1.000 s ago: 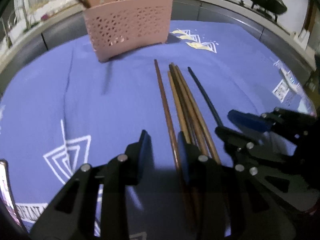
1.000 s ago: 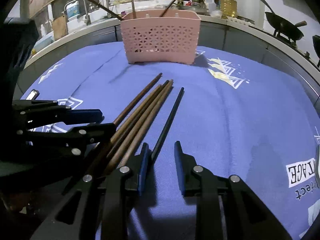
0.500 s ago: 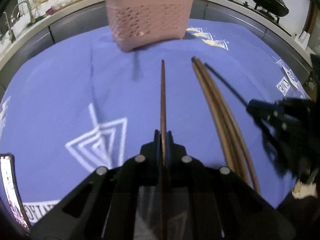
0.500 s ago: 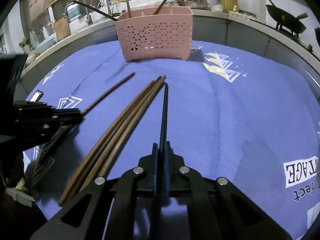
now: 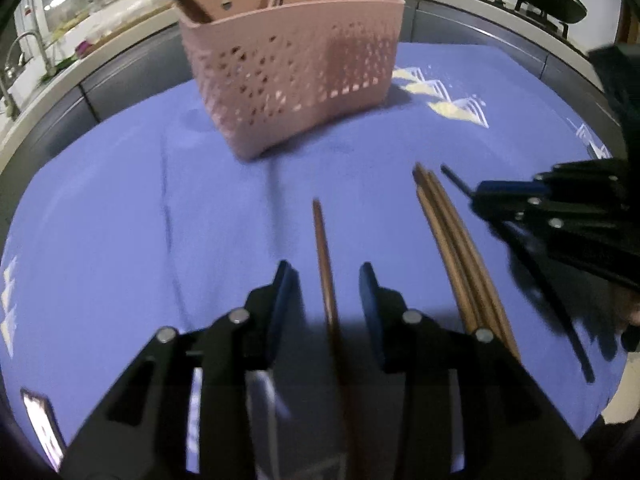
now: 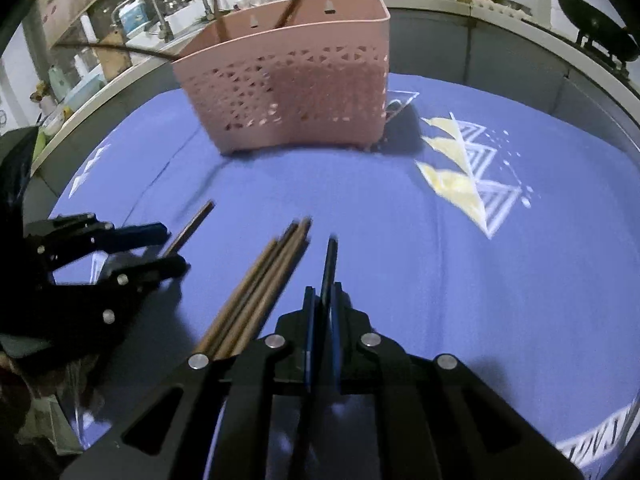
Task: Organize utensils
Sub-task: 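Raise both held chopsticks upright over the pink caddy, then lower both chopsticks into the pink caddy and open both grippers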
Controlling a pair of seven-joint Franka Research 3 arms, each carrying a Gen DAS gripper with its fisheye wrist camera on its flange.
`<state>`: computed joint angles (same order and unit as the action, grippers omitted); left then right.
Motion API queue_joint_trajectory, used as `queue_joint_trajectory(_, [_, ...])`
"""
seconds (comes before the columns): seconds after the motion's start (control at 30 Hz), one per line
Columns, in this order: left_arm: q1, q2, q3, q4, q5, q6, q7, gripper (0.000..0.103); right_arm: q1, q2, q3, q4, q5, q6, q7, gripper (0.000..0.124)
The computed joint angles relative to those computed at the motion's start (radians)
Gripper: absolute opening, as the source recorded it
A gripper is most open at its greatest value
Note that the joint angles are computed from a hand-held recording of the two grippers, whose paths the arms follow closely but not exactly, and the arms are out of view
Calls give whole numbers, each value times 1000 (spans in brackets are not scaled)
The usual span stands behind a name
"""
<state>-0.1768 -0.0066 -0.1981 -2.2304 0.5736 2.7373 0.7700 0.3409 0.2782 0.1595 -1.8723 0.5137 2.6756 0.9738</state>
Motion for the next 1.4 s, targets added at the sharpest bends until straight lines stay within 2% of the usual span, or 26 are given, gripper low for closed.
queue_joint_trajectory(0.03, [3,11,3,8,-18,19,19,7,-4,21,2,35,3,-27,-1,8])
queue_joint_trajectory(0.17, [5,16,5,18,-139,32,112,5,-12,51,1,99,-1,-102,3,5])
queue_joint_trajectory(0.23, [7,-16,7,-2,-142,57,111,5,-38,22,24,77,77,-87,-52,5])
queue_joint_trajectory(0.3, [14,-79,11,-45,-148,113,111,5,-76,-44,59,25,232,-46,-183,4])
queue_joint_trajectory(0.43, [55,-220,-8,-114,-98,212,48,5,-87,-171,74,-53,549,22,-460,4])
queue_joint_trajectory(0.6, [154,-356,-85,-166,-4,288,-63,5,-43,-293,33,-107,918,65,-787,4])
queue_joint_trajectory(0.67, [180,-396,-104,-184,13,308,-87,5,-13,-320,14,-117,1011,86,-880,4])
queue_joint_trajectory(0.83, [223,-413,-150,-185,39,296,-108,5,40,-314,-23,-105,1052,138,-938,4])
queue_joint_trajectory(0.93, [162,-390,-93,-166,-4,278,-65,5,47,-309,-36,-91,986,117,-855,4])
queue_joint_trajectory(1.07, [182,-388,-89,-104,1,278,-53,5,46,-291,-44,-15,957,82,-816,4])
queue_joint_trajectory(1.23, [309,-339,-157,56,99,277,-125,5,47,-183,-22,200,919,99,-759,4])
queue_joint_trajectory(1.37, [430,-255,-237,219,287,232,-305,5,48,-37,31,427,894,180,-736,4])
queue_joint_trajectory(1.4, [439,-235,-244,246,324,219,-337,5,48,-3,47,475,893,206,-743,4])
